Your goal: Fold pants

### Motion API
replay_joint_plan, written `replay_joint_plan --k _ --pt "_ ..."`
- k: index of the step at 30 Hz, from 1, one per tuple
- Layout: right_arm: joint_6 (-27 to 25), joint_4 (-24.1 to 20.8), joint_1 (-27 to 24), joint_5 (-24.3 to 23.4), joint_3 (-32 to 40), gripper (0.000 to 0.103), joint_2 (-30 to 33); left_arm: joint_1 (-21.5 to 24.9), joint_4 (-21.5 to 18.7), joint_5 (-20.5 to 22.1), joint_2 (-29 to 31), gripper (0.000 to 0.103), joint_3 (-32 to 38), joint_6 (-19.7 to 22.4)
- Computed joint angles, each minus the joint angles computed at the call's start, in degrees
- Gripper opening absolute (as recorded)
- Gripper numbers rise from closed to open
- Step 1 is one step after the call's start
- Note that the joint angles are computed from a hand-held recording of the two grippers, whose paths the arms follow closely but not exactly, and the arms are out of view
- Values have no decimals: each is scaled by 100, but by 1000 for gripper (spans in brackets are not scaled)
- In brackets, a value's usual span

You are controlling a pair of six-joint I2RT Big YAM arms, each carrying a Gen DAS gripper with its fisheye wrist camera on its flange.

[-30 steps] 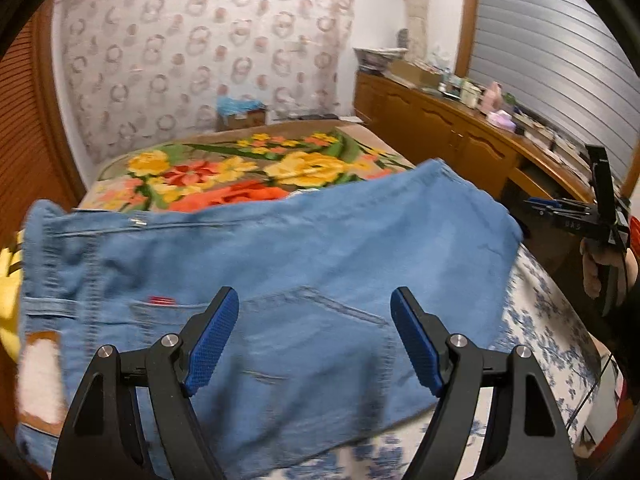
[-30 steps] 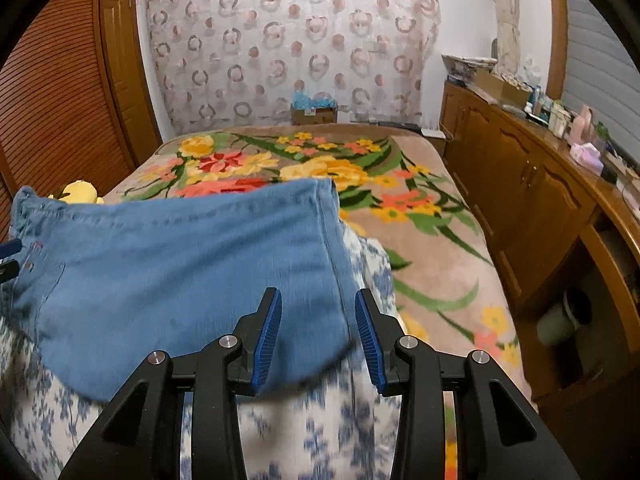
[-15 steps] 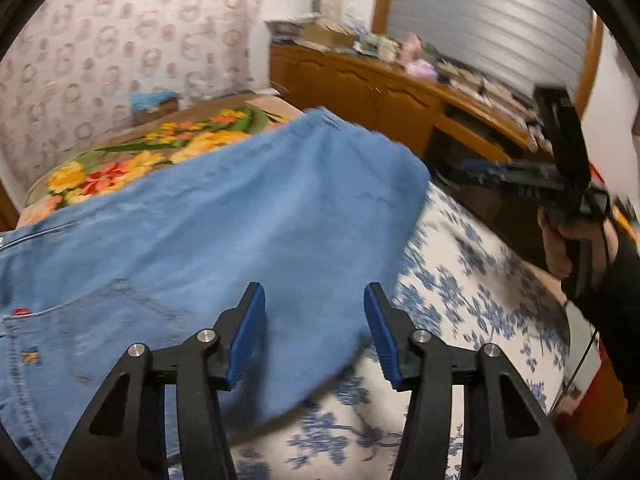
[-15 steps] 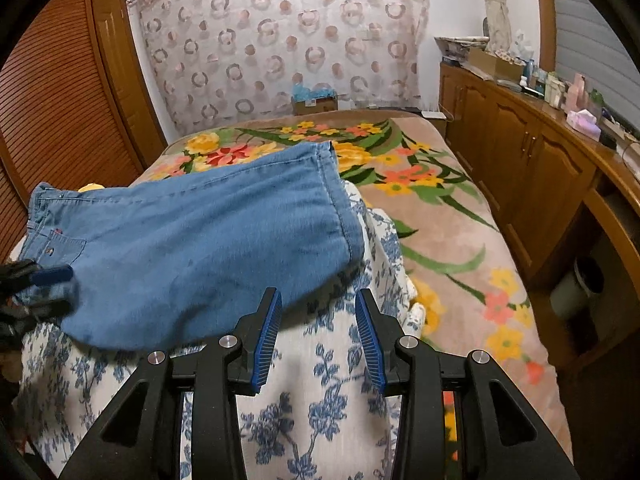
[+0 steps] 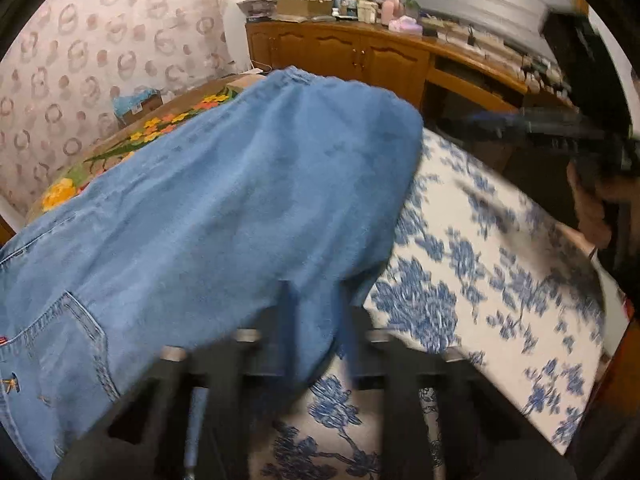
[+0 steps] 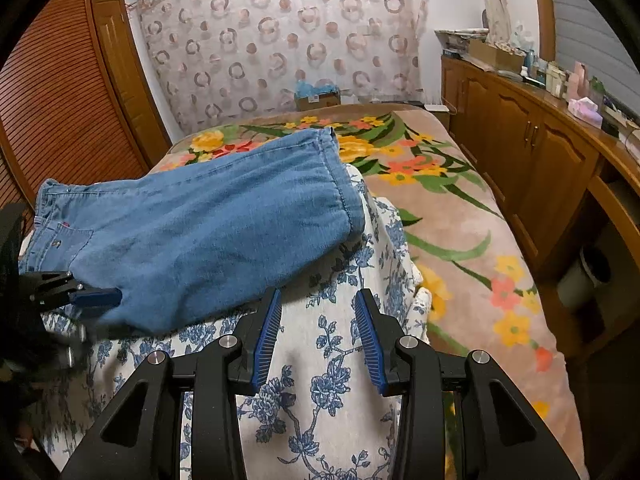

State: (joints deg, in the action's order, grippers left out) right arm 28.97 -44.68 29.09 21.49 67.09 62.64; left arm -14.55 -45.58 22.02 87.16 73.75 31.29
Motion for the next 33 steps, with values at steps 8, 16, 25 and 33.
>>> replay_joint_plan --k 8,16,25,33 --pt "-87 145 -63 -223 65 40 146 360 110 137 320 3 802 -499" --pt "-297 304 -284 -563 205 40 420 642 135 63 735 3 1243 -756" --pt "-475 89 -742 -633 575 40 923 693 101 145 774 3 1168 -747" --pt "-765 336 -964 -1225 700 19 1168 682 72 150 754 3 1117 -735"
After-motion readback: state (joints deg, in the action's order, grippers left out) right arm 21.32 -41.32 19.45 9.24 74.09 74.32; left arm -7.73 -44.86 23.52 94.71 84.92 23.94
